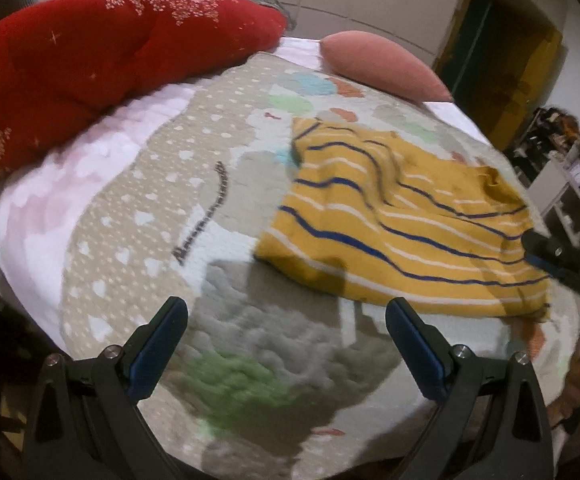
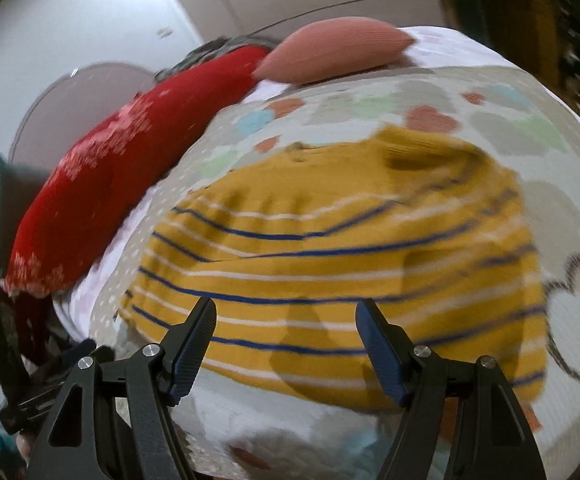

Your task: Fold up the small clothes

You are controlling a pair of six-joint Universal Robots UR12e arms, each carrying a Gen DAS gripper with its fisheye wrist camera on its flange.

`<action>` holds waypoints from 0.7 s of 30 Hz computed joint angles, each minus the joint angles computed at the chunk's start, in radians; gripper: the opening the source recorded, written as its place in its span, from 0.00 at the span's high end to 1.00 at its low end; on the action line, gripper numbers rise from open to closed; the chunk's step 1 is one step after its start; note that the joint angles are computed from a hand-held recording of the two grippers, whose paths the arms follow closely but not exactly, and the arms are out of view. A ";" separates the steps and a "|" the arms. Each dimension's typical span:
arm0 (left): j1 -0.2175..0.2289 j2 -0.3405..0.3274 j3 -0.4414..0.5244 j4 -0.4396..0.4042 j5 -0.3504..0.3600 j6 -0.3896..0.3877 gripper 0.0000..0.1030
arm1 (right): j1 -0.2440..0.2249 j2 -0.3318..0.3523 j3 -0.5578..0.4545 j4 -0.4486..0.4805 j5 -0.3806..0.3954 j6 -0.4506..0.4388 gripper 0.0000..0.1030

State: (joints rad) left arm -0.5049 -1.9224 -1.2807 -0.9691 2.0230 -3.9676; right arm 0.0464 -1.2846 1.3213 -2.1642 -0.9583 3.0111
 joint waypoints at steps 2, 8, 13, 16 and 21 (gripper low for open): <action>0.001 -0.002 0.007 -0.033 0.031 0.001 0.04 | 0.023 0.019 -0.037 0.037 -0.009 -0.040 0.25; 0.020 0.020 -0.021 -0.066 0.053 -0.036 0.04 | 0.089 0.081 -0.151 0.129 -0.051 -0.124 0.25; 0.034 0.040 -0.042 -0.107 0.077 -0.080 0.04 | 0.149 0.143 -0.256 0.213 -0.083 -0.196 0.25; 0.038 0.048 -0.047 -0.149 0.108 -0.114 0.04 | 0.187 0.184 -0.322 0.271 -0.100 -0.237 0.25; 0.046 0.063 -0.062 -0.192 0.133 -0.157 0.04 | 0.235 0.235 -0.396 0.334 -0.137 -0.265 0.23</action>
State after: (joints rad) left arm -0.4589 -1.8598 -1.3430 -1.1608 2.1563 -4.1245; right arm 0.2819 -1.0494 0.9249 -1.8300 -1.0955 2.7465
